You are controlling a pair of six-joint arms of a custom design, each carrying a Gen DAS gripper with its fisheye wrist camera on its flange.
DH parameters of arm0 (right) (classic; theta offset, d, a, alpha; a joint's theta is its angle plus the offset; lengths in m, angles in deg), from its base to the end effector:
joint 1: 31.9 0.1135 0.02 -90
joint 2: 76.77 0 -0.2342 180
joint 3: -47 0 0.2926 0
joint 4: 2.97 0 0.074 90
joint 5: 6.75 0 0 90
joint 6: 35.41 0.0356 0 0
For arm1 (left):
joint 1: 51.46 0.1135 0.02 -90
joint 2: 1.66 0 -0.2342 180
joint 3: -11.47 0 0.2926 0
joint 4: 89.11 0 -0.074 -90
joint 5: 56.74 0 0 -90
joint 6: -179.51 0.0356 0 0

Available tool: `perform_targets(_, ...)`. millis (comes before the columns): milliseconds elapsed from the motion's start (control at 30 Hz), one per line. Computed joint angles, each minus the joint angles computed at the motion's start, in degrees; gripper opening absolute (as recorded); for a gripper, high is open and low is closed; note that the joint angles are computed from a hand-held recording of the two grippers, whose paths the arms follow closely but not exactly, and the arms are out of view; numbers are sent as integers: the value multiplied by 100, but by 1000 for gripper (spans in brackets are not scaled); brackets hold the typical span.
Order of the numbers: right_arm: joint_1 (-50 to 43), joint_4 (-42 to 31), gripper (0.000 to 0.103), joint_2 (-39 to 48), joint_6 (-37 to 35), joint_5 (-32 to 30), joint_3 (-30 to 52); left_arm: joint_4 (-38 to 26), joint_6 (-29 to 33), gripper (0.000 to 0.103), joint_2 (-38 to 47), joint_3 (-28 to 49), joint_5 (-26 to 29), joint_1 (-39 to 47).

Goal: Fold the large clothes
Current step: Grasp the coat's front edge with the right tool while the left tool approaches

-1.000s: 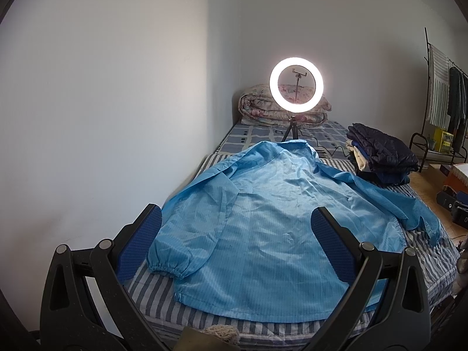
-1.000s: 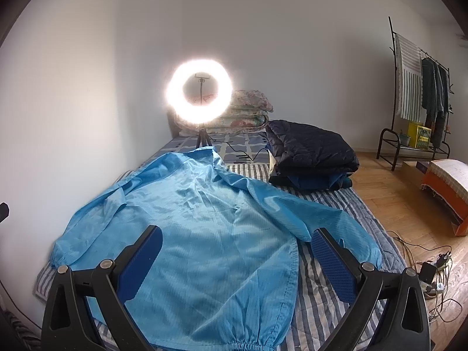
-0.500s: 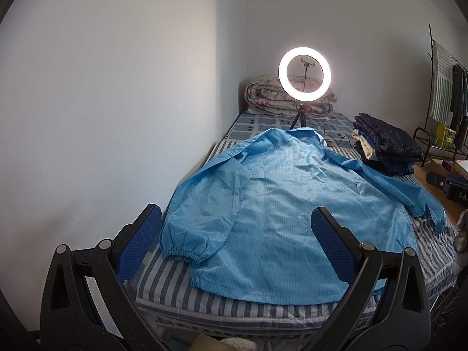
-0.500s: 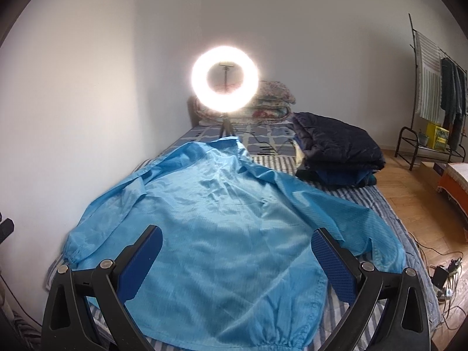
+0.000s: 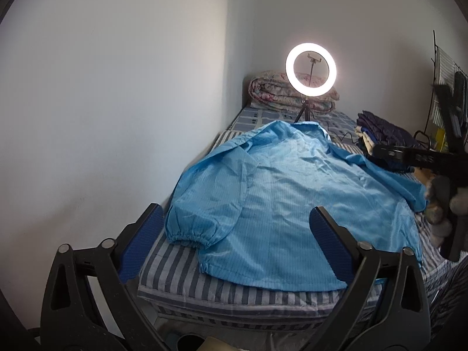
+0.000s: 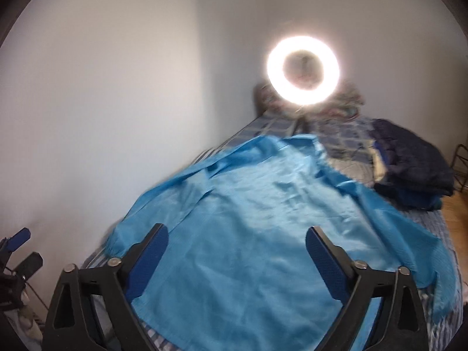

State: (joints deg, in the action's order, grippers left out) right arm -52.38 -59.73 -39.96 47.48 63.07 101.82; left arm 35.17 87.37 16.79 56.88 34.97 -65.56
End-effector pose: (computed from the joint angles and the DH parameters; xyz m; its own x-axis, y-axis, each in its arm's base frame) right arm 0.1865 -0.0566 0.2771 -0.5913 0.0968 -0.8006 0.0032 0.9930 0.1177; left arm 0.1498 -0.0387 0.2675 -0.4764 0.0812 -0.8755 0.2513 0.9668 -0.0471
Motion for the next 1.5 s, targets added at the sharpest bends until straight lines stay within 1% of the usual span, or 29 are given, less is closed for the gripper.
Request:
perform_targets(33, 121, 5, 83, 411, -11, -143, 117, -33, 30, 98, -7, -42, 74, 54)
perform_targets(100, 428, 38, 74, 1298, 104, -423, 362, -92, 55, 97, 4, -114, 161, 136)
perform_targets(133, 539, 35, 70, 1556, 169, -522, 431, -104, 57, 97, 6, -135, 197, 180)
perform_targets(167, 699, 98, 65, 1911, 248, -606, 514, -119, 59, 97, -4, -161, 247, 239)
perform_targets(200, 893, 204, 63, 2265, 346, -685, 584, -162, 68, 97, -16, -162, 298, 298)
perform_targets(267, 1147, 464, 62, 2832, 512, -911, 644, -181, 96, 97, -48, -203, 333, 412)
perform_targets(367, 1480, 893, 59, 3711, 900, -1084, 819, -241, 144, 97, -90, -249, 552, 697)
perform_targets(400, 1618, 1094, 57, 4016, 1058, -1043, 885, -256, 155, 97, -96, -259, 607, 809)
perform_targets(467, 1831, 1425, 56, 4569, 1322, -947, 1039, -289, 169, 97, -152, -283, 735, 1033)
perform_targets(600, 2099, 1742, 54, 5426, 1710, -1038, 1419, -307, 172, 97, -6, -218, 1091, 1439)
perform_targets(667, 2185, 1843, 53, 5743, 1927, -1163, 1571, -300, 144, 97, 200, -154, 1407, 1619)
perform_targets(700, 2220, 1915, 51, 5925, 2071, -1241, 1639, -293, 140, 97, 279, -140, 1533, 1680)
perform_targets(733, 2230, 1957, 49, 6099, 2187, -1321, 1721, -284, 125, 97, 295, -141, 1547, 1671)
perform_targets(800, 2262, 2015, 45, 6332, 2415, -1510, 1842, -250, 120, 97, 193, -191, 1453, 1586)
perform_targets(900, 2358, 2085, 41, 6561, 2564, -1565, 1967, -253, 139, 97, 86, -236, 1156, 1415)
perform_targets(933, 2399, 2099, 39, 6624, 2575, -1564, 2002, -257, 132, 97, 119, -233, 1160, 1413)
perform_targets(967, 2431, 2114, 35, 6678, 2581, -1567, 2029, -250, 113, 97, 169, -224, 1187, 1430)
perform_targets(1033, 2504, 2131, 24, 6895, 2567, -1574, 2186, -227, 105, 97, 237, -236, 1195, 1446)
perform_targets(1067, 2527, 2118, 12, 6947, 2545, -1563, 2228, -234, 95, 97, 262, -233, 1166, 1421)
perform_targets(1100, 2540, 2539, 1, 6890, 2809, -1641, 2061, -236, 83, 97, 269, -243, 1129, 1388)
perform_targets(1200, 2481, 2446, 0, 6805, 2590, -1658, 2085, -237, 49, 97, 263, -286, 968, 1293)
perform_targets(1267, 2387, 2301, 0, 6601, 2313, -1601, 2031, -224, 69, 90, 300, -316, 1006, 1311)
perform_targets(1300, 2318, 2172, 0, 6491, 2145, -1567, 2017, -197, 91, 80, 401, -313, 1016, 1325)
perform_targets(1333, 2238, 2039, 0, 6394, 1977, -1528, 2013, -184, 106, 74, 518, -303, 1055, 1346)
perform_targets(1400, 2045, 1767, 0, 6222, 1691, -1544, 1984, -137, 35, 66, 789, -274, 1168, 1338)
perform_targets(1500, 1686, 1320, 0, 6002, 1219, -1486, 1946, 17, -133, 65, 1194, -212, 1298, 1247)
